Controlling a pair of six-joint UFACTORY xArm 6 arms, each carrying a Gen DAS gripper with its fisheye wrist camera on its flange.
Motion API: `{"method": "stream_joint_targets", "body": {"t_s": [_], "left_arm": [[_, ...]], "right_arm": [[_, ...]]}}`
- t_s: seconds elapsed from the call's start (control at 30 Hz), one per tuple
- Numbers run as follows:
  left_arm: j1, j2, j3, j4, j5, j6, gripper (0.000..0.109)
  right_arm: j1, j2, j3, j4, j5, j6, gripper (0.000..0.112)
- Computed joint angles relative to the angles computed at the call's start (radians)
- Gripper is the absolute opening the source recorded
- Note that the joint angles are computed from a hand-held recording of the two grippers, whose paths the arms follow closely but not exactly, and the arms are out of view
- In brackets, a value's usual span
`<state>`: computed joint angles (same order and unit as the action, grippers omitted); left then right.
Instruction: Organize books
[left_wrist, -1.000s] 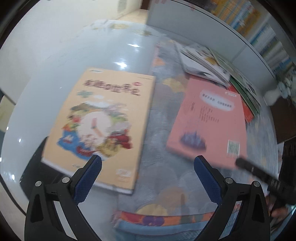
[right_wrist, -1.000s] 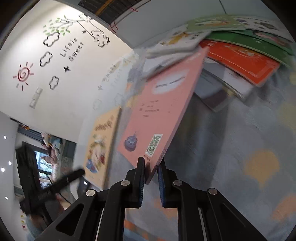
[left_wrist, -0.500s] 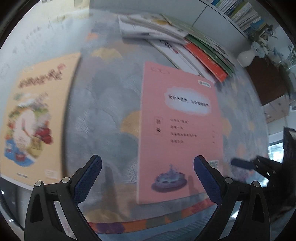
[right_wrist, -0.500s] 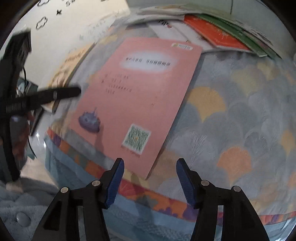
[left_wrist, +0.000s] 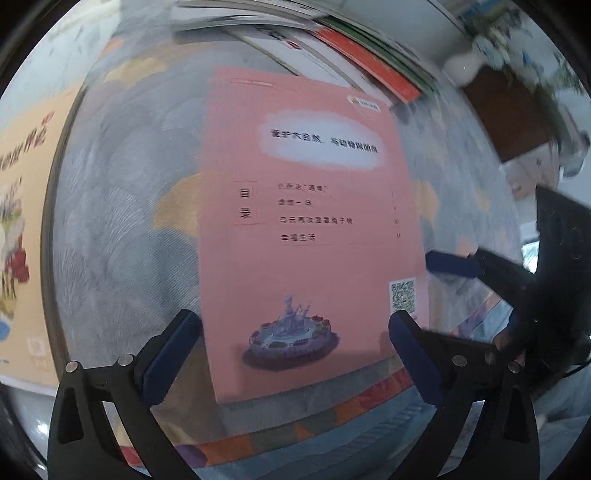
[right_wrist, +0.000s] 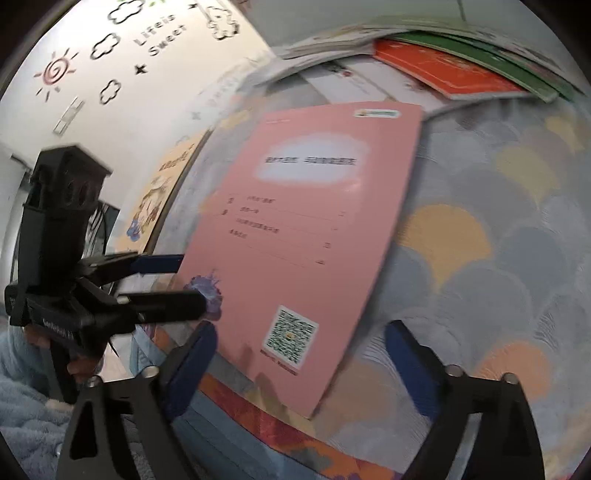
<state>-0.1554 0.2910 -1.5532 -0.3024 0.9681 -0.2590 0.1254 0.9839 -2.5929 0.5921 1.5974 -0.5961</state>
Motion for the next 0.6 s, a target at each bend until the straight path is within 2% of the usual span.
{"method": "stream_joint_targets", "body": {"t_s": [0.03, 0.1, 0.2, 0.23, 0.43, 0.47, 0.5, 0.53, 0.57, 0.6], "left_arm": [[-0.002, 0.004, -0.006, 0.031, 0.006, 0.004, 0.101], [0.006, -0.006, 0.019, -0.006, -0.034, -0.002, 0.101], [0.032, -0.038, 0.086, -0.147, -0.126, 0.017, 0.101], [0.037, -0.043, 0.096, -0.174, -0.138, 0.018, 0.101], [0.043, -0.059, 0.111, -0.199, -0.137, 0.038, 0.101], [0.041, -0.060, 0.114, -0.213, -0.142, 0.040, 0.101], [0.040, -0.056, 0.116, -0.257, -0.155, 0.054, 0.101], [0.048, -0.064, 0.134, -0.343, -0.167, 0.084, 0.101], [0.055, -0.072, 0.154, -0.428, -0.177, 0.111, 0.101], [0.060, -0.075, 0.167, -0.495, -0.180, 0.127, 0.101]], "right_arm": [[0.014, -0.048, 0.096, -0.003, -0.050, -0.037, 0.100], [0.015, -0.098, 0.196, 0.026, -0.118, -0.096, 0.100], [-0.024, -0.184, 0.395, 0.208, -0.208, -0.129, 0.103], [-0.030, -0.184, 0.406, 0.245, -0.213, -0.109, 0.103], [-0.056, -0.074, 0.242, 0.314, -0.089, -0.023, 0.102], [-0.067, -0.048, 0.206, 0.338, -0.071, 0.016, 0.096], [-0.073, -0.038, 0.193, 0.353, -0.070, 0.046, 0.082], [-0.079, -0.036, 0.195, 0.357, -0.072, 0.063, 0.072], [-0.075, -0.039, 0.201, 0.326, -0.085, 0.082, 0.050], [-0.077, -0.052, 0.216, 0.300, -0.096, 0.078, 0.034]]}}
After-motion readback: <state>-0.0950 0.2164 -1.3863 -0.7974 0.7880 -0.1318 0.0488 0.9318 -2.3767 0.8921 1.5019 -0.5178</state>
